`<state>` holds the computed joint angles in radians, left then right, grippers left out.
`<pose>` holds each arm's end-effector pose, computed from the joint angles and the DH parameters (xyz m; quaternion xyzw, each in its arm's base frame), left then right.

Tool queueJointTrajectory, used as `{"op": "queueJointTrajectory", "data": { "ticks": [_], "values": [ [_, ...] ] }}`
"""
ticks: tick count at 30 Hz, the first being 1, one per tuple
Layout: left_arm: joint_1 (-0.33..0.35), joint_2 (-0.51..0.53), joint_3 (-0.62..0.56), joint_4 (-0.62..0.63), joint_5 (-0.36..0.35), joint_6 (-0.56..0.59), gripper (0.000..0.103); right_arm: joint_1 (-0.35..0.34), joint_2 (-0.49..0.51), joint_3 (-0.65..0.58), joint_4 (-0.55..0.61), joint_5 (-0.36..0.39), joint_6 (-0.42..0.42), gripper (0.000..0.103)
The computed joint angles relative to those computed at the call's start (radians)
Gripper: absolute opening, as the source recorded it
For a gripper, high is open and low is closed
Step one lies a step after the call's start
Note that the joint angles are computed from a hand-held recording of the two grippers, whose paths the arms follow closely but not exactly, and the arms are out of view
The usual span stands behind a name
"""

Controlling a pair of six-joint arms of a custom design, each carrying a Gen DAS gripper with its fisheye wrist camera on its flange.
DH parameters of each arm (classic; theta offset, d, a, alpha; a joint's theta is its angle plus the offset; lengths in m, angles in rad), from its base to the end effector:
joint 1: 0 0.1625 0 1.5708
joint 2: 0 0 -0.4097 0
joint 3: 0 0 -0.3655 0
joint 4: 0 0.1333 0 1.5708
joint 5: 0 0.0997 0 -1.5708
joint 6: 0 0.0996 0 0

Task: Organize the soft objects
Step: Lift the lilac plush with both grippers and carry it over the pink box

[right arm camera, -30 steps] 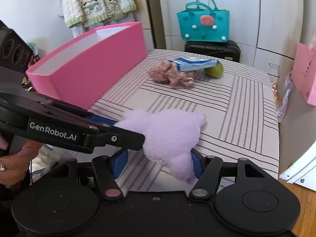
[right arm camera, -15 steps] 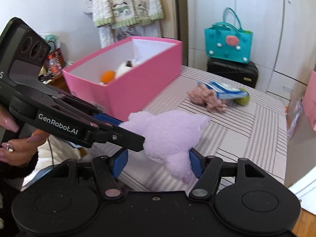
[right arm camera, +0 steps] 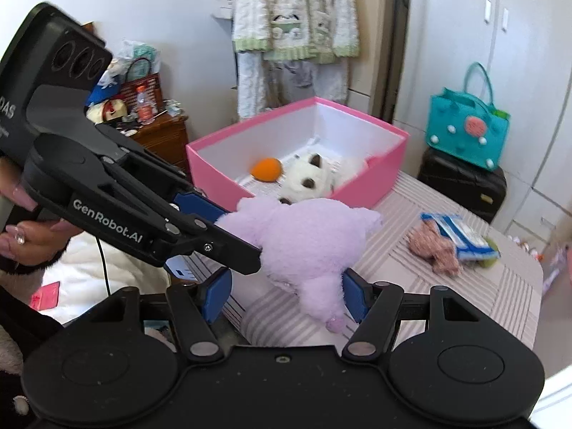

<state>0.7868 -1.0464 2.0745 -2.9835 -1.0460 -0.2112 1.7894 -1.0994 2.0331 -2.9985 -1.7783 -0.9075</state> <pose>-0.2365 -0.4966 0.1617 0.2202 0.9234 -0.2837 0.1356 0.2267 -0.5002 0.1952 0.4934 -0.8291 0.1950 0.1766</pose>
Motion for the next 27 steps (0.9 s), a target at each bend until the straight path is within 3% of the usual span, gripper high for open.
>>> {"op": "queueJointTrajectory", "data": {
  "ticks": [10, 17, 22, 27],
  "values": [
    [0.014, -0.075, 0.003, 0.015, 0.059, 0.022, 0.037, 0.05, 0.088, -0.086, -0.014, 0.039, -0.014, 0.073],
    [0.066, -0.068, -0.053, -0.017, 0.056, 0.074, 0.037, 0.063, 0.171, -0.181, -0.038, 0.055, -0.053, 0.073],
    [0.124, -0.032, -0.12, -0.054, 0.048, 0.087, 0.038, 0.08, 0.265, -0.268, -0.109, 0.033, -0.112, 0.069],
    [0.179, 0.006, -0.217, -0.024, 0.046, 0.102, 0.037, 0.093, 0.366, -0.413, -0.068, -0.021, -0.093, 0.06]
  ]
}}
